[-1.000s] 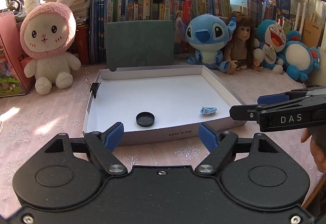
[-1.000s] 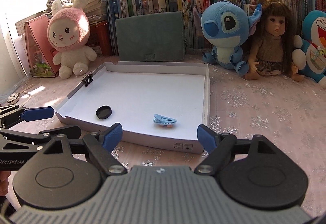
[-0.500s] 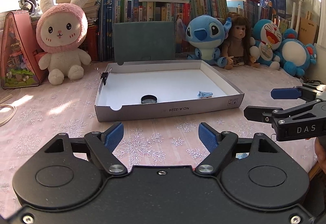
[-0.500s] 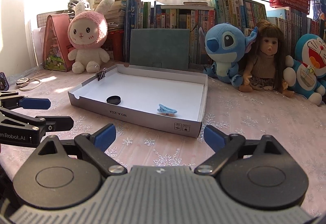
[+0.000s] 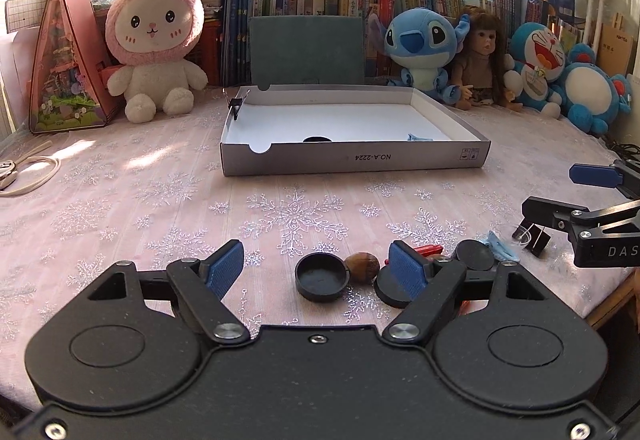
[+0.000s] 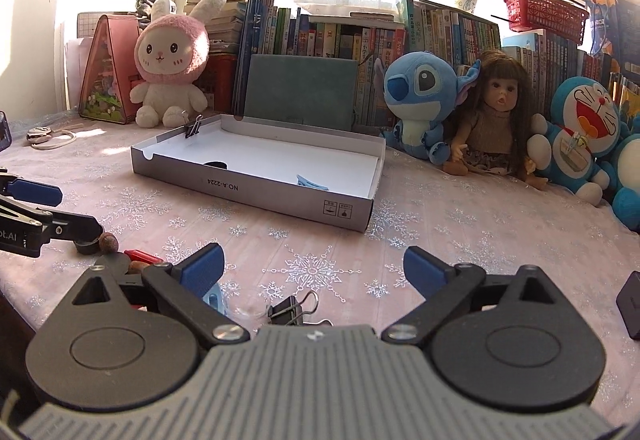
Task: Organize rigid objects
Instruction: 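Move both grippers back toward the remaining objects on the cloth, then grasp a second black lid with the left gripper while the right grasps the binder clip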
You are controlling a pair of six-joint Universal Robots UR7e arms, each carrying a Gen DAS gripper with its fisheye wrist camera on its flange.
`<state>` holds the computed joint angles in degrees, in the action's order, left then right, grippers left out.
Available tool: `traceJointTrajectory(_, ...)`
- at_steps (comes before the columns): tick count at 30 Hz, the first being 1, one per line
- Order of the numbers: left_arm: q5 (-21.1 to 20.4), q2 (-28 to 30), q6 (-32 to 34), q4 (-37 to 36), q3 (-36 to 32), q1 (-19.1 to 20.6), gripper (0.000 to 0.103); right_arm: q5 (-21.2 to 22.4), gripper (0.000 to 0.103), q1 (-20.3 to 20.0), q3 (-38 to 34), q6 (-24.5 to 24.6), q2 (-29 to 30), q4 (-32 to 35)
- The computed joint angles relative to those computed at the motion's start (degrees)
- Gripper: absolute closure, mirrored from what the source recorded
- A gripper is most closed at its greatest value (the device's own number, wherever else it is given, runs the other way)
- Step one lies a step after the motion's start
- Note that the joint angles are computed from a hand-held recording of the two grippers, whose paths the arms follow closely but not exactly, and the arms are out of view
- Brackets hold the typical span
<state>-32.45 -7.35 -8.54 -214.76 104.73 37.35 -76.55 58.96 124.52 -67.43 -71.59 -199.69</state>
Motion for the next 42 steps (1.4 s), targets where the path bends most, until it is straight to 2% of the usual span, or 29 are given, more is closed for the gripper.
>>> traceJointTrajectory(4, 0.65, -0.79, -4.17, 1.53, 1.81, -0.36, 0.041, 0.88, 0.002, -1.48, 1.56, -0.82, -0.42, -2.0)
traceJointTrajectory(7, 1.06, -1.26, -6.33, 2.01, 3.04, -0.62, 0.047, 0.88, 0.002, -2.44, 2.45, -1.43, -0.67, -3.21)
traceJointTrajectory(15, 1.55, -0.89, -8.1, 4.96, 3.24, -0.35, 0.051, -0.6, 0.017, -3.35, 2.49, -0.67, -2.3, 0.75)
traceJointTrajectory(18, 1.84, -0.07, -6.68, 4.3, 2.01, -0.05, 0.051, -0.86, 0.021, -3.32, 2.66, -1.75, -2.31, 1.67)
traceJointTrajectory(21, 2.41, 1.03, -4.18, 3.59, 0.24, 0.23, 0.052, -1.9, 0.026, -2.87, 2.83, -3.25, -1.27, -0.1)
traceJointTrajectory(27, 2.44, 2.7, -1.33, 1.88, -2.56, 0.72, 0.064, -2.31, 0.036, -2.26, 2.45, -3.45, -0.7, 1.07)
traceJointTrajectory(29, 2.11, 2.7, -1.02, 1.64, -2.78, 0.89, 0.067, -2.5, 0.036, -2.13, 2.42, -3.9, -0.5, 0.73)
traceJointTrajectory(37, 2.84, 2.57, -0.88, 1.1, -2.87, 1.28, 0.068, -4.9, 0.036, -2.18, 1.17, -2.7, 0.1, -2.62)
traceJointTrajectory(42, 3.22, 2.62, -0.97, 0.49, -2.73, 1.41, 0.069, -9.31, 0.035, -1.4, -0.94, 0.33, 2.11, -7.4)
